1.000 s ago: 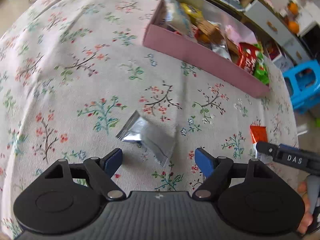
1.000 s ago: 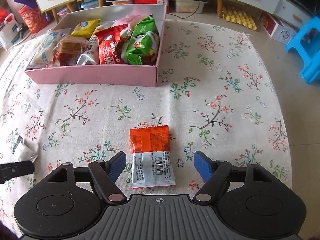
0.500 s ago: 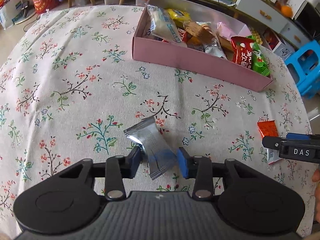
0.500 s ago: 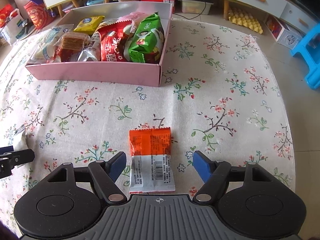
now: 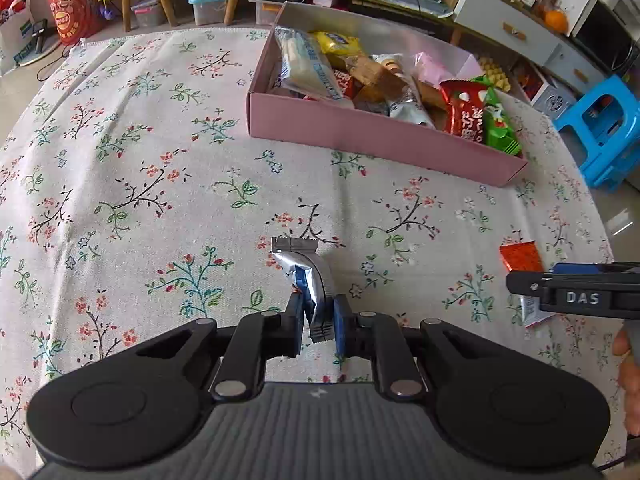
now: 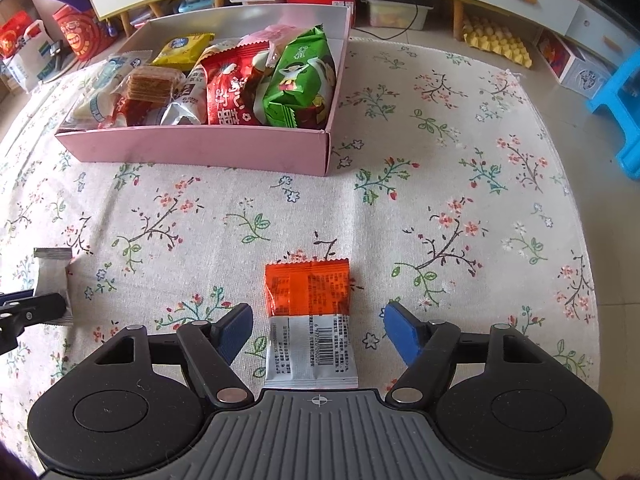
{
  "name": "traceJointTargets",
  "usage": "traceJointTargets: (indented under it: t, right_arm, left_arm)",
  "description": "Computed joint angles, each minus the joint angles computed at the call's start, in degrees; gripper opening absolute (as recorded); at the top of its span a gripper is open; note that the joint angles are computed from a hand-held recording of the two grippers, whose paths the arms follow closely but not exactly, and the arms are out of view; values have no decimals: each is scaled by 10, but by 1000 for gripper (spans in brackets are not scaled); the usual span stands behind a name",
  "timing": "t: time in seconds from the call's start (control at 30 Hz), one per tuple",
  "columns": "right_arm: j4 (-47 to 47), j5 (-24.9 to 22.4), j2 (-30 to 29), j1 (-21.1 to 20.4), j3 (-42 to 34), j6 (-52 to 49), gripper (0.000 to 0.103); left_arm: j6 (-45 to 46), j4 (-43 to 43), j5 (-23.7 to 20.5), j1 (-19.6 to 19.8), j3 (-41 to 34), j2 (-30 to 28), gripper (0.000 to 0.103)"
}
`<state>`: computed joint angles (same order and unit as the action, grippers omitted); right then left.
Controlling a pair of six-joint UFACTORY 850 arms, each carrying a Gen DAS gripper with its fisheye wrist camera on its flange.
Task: Organize snacks
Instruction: 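Grasp the silver packet with left gripper while right grasps the orange-and-white packet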
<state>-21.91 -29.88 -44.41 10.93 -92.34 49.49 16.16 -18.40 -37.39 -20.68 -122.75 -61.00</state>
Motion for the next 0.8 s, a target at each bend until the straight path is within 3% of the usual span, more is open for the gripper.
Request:
traceJointTargets:
  t: [0.47, 0.57, 0.63, 0.8]
  right_arm:
    - [2, -6, -7, -1, -5, -17, 66]
    - [-2, -2, -6, -1, -4, -14, 59]
    - [2, 1, -5, -2, -3, -14, 45]
    - [10, -8, -8, -1, -13, -16, 39]
  left_arm:
    - [14, 6, 36, -7, 32, 21, 14]
    - [14, 12, 45, -8, 40, 25, 14]
    - [16, 12, 47, -8, 43, 27, 14]
    - [19, 12, 52, -9, 48, 30, 14]
